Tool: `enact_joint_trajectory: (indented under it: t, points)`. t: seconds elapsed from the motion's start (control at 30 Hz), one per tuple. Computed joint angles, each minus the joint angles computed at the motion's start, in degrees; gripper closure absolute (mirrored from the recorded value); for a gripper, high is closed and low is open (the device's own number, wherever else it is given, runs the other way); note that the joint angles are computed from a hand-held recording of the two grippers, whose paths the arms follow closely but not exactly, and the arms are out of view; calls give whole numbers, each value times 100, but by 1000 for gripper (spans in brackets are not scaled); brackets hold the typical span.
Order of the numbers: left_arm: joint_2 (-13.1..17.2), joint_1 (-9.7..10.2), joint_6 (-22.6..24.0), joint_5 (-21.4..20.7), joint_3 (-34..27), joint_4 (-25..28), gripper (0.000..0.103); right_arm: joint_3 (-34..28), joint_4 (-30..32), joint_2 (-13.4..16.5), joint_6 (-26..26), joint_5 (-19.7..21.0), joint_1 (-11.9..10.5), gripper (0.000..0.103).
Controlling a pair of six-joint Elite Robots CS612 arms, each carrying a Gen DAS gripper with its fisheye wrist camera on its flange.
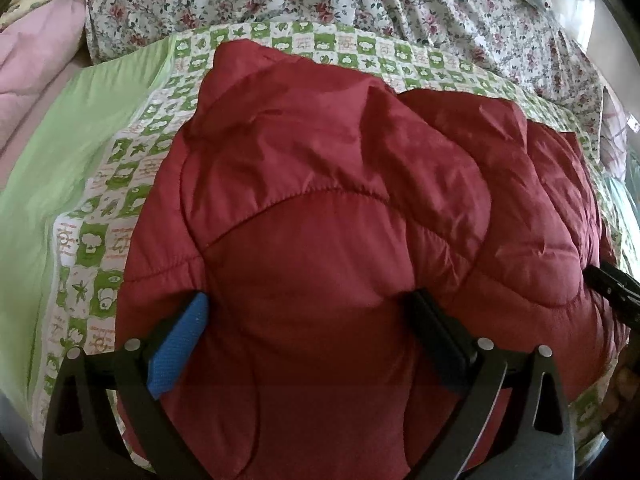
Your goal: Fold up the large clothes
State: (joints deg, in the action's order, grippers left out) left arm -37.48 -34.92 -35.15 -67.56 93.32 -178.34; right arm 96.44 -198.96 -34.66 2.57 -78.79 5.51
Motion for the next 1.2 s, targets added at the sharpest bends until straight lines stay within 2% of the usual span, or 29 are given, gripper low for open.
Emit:
enact_joint_trajectory:
  t: [0.13, 0.33, 0.5, 0.63, 0.7, 0.83, 1.03, 1.13, 1.2]
  points:
    - [-140, -43, -24, -19, 240, -182, 2, 251, -220, -149, 81, 142, -38, 22]
    - [-356, -223, -127, 180, 677, -290, 2, 798, -549, -386, -131, 273, -3, 21]
    - [-459, -368, -151, 297, 934, -197, 2, 1158, -707, -499, -393, 209, 55, 19]
    - [-526, -497, -83, 420, 1115, -168, 2, 1370, -757, -555, -575, 136, 88, 12]
    - [-551, -543, -31, 457, 1167, -125, 2, 1439, -734, -578, -661, 89, 108, 11]
    - [-614, -690, 132, 760, 1238, 104, 2, 1536, -607, -629, -889, 30, 152, 10]
    - [-825, -795, 313, 1018, 1462, -66, 2, 1753, -708, -827, -1214, -119, 231, 9]
    - [-945, -810, 348, 1069, 1533, -132, 2, 1872, -894, -956, -1289, -109, 241, 2]
    - [-984, -841, 365, 1154, 1561, -187, 2, 1896, -915, -1004, -1303, -38, 230, 1]
